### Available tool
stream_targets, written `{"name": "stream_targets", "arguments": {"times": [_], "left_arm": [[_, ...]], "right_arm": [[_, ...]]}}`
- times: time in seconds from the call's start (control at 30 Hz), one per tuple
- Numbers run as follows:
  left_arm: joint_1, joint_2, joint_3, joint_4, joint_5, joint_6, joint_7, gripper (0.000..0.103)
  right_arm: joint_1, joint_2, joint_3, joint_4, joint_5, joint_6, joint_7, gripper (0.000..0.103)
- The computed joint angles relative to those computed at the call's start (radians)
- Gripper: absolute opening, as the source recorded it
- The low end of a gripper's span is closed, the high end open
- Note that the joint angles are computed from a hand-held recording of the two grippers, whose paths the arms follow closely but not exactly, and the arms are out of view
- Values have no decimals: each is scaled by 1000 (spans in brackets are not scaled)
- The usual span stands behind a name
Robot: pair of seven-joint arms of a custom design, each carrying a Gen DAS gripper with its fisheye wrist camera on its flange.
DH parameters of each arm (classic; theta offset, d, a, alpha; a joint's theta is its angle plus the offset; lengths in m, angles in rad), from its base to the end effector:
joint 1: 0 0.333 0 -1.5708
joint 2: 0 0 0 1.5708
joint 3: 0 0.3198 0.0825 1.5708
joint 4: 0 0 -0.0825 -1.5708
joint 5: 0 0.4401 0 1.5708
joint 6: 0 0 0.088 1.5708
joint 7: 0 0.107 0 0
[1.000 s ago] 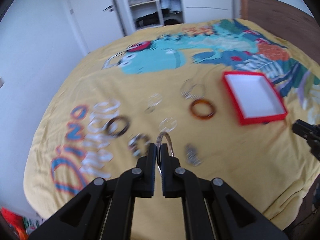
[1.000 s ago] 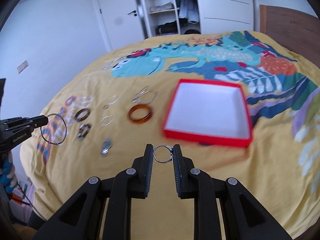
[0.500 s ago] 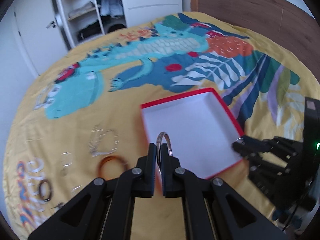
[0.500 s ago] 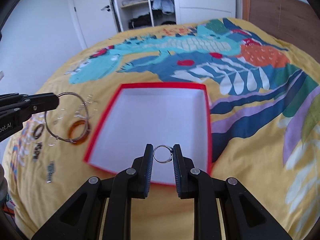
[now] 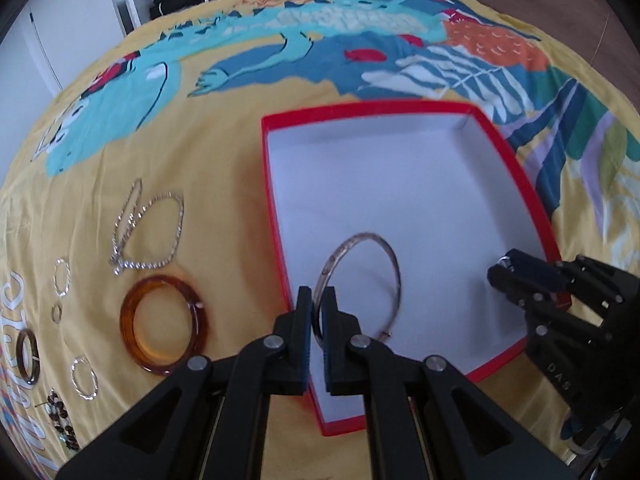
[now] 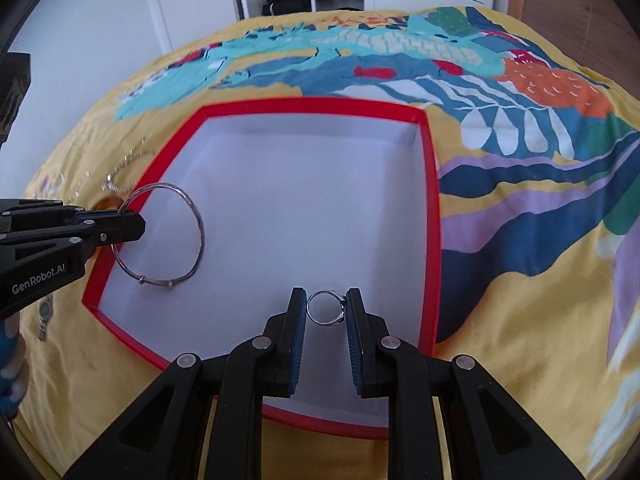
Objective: Organize jewelry
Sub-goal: 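Carry the bangle and ring to the red box and release both inside, then lift both open tools away from the box back over the jewelry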
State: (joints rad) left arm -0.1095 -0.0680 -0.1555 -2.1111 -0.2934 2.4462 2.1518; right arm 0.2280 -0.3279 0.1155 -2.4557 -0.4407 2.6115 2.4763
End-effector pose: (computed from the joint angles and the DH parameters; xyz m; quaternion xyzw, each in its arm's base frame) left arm 0.5913 -0.1620 0.4665 -0.4284 0.8748 -0.2046 0.0964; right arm 0.4854 0.1845 0.4427 -0.5953 0.7510 -0.2051 0.1990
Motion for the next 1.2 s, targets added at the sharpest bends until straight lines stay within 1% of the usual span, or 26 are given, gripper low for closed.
{"name": "stream_targets", "arguments": {"times": [0.17, 0.3, 0.37, 0.4, 0.43, 0.5, 0.6, 0.73, 0.8, 0.9, 1.03, 1.1, 1.2], "left_arm": [[-5, -8, -4, -14, 14, 8, 2, 6], [-6, -18, -11, -30, 75, 30, -31, 7], [-7, -18, -16, -32, 120, 31, -54, 8], [-8, -19, -17, -33, 129, 31, -61, 9], [-9, -21, -16, -33, 130, 27, -65, 10], [-10, -28, -11, -29, 111, 12, -61, 13], [-10, -56, -4, -36, 83, 3, -41, 15], [-9, -134, 9, -74, 45, 20, -8, 17], [-9, -192, 24, -99, 13, 16, 21, 19], [-6, -286, 41, -147, -7, 33, 58, 22], [10, -410, 77, -196, -28, 3, 89, 27], [27, -460, 86, -218, -24, 4, 90, 42], [44, -535, 111, -253, -31, 10, 108, 46]], "right_arm": [[5, 8, 7, 12, -10, -35, -19, 20], [15, 2, 7, 16, -10, -75, -40, 21], [27, -4, -1, 15, 14, -88, -64, 21], [28, -10, 1, 15, 16, -98, -65, 23], [27, -16, 4, 17, 15, -109, -63, 25], [26, -41, 7, 9, 14, -122, -55, 32], [25, -87, 13, -8, 16, -138, -39, 32], [28, -175, 34, -33, 12, -184, -3, 35], [31, -217, 49, -40, 12, -210, 25, 38], [44, -274, 71, -44, 15, -238, 66, 39], [71, -318, 111, -21, 9, -271, 116, 43], [87, -330, 134, -4, 4, -282, 146, 44], [105, -337, 163, 24, -13, -295, 184, 47]]}}
